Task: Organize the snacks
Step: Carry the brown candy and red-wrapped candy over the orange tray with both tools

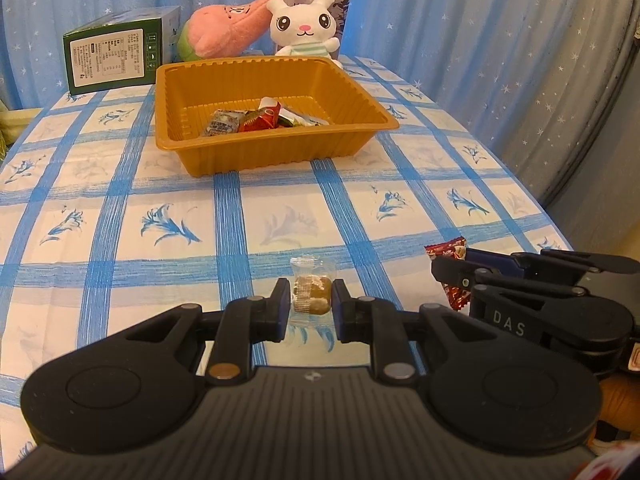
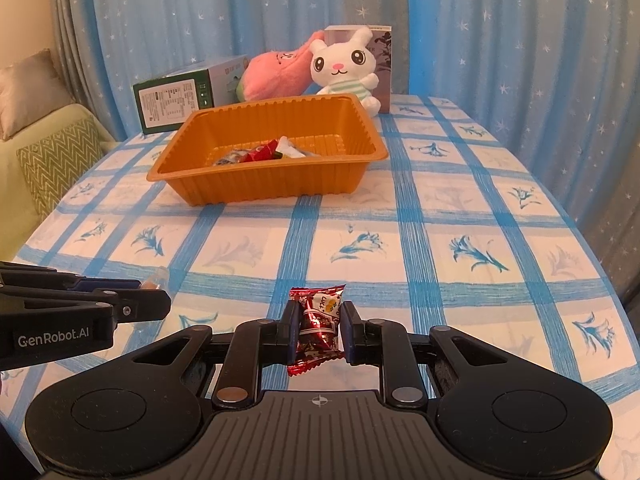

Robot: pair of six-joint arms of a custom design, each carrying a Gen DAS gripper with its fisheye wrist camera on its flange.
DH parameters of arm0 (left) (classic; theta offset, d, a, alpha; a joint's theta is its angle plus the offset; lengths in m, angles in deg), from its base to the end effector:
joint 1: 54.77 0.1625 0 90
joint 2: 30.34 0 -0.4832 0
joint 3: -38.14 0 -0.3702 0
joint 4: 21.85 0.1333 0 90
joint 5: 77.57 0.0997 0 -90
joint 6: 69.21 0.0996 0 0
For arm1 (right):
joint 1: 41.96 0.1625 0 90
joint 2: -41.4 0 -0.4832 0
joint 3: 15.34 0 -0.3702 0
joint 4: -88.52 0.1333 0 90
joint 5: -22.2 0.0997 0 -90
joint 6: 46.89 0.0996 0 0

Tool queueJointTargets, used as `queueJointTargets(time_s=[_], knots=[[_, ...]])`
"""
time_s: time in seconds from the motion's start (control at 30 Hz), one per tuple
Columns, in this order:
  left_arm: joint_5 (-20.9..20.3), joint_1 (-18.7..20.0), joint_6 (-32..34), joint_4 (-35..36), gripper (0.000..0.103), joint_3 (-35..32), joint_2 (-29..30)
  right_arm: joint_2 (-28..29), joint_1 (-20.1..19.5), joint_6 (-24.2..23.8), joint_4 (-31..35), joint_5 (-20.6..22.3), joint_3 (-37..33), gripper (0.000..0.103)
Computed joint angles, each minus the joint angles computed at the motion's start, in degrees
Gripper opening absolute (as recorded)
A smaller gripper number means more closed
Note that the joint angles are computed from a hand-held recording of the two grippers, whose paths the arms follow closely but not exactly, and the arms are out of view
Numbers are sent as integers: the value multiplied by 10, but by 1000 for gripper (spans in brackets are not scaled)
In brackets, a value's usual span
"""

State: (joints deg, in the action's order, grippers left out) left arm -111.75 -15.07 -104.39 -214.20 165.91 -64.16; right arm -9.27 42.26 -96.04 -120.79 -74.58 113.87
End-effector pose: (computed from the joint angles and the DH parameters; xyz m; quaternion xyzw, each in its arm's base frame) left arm -0.2336 -0.4743 0.0213 0.0820 0.8782 -0.3644 0.2989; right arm 0.0686 -0.5295 0.1636 0.3266 -0.8771 0.2830 0.2096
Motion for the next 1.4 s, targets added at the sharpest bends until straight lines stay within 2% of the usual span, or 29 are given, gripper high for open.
queueJointTargets(time_s=[0.23,0.57,1.0,1.4], knots=[[8,12,31,-6,19,-17,-13,-2,14,17,48,2,-34,22],[13,42,103,-21,19,-61,-43,9,48,53,156,6,-139,22],[6,90,184,-7,19,-131,-61,58,84,74,258,-3,-276,22],[-11,127,219,30,19,-185,-57,99,99,92,336,-20,-366,22]])
